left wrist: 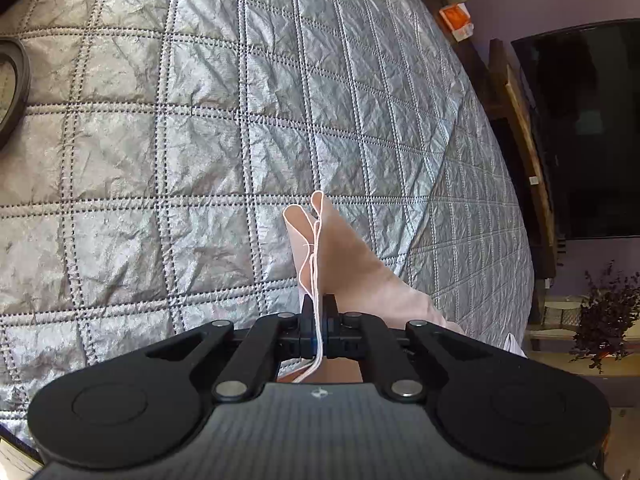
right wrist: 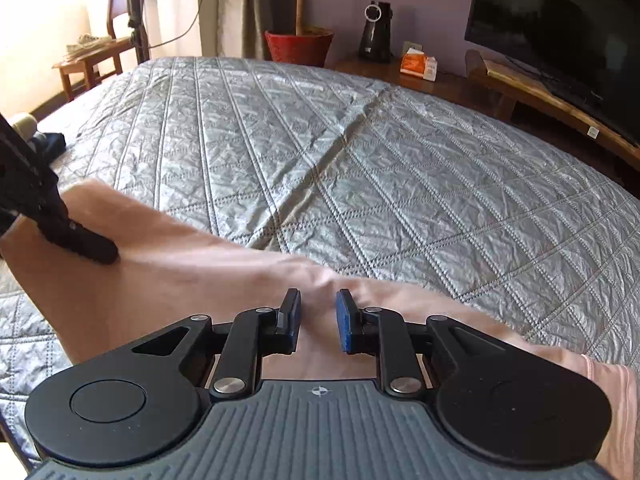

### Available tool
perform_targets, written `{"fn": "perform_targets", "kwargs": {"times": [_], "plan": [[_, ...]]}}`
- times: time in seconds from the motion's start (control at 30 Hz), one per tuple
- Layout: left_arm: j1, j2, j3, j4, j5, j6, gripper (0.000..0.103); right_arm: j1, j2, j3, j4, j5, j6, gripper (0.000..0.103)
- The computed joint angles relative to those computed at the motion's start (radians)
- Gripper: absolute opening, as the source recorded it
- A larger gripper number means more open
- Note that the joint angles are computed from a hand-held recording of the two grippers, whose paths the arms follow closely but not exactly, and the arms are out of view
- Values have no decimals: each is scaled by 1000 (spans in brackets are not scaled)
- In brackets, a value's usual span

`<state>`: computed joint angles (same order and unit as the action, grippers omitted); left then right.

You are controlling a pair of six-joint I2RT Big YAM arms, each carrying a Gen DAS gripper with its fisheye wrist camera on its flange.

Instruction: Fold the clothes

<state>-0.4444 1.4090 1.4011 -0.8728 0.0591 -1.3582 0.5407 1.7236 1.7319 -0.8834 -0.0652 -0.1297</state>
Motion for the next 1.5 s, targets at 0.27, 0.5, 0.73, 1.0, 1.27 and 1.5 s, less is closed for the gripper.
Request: {"fn": "perform_targets", "kwargs": {"times": [0.27,0.5,0.73,1.0,1.27,1.5], "plan": [[10,-32,-12,-40,-10,2,2,20,-36,-1,-54,-26,-98,29],[1,-19,1,-33,-48,17,2,56,53,77,-47,-14,-99,44],[-1,-52,-11,-35,-116,6,2,49,-66,-25,-8,27,-77,48],[-19,-42,50,-142,-261,49,2,21,-142,-167,6,16,87,49],[-215,241,475,-370,-689,513,2,-71,-181,-234,57,-134,216,48],[-332,562,825,-513,-619,714,2,-157,-223,-303,127,-251,402,48]]}}
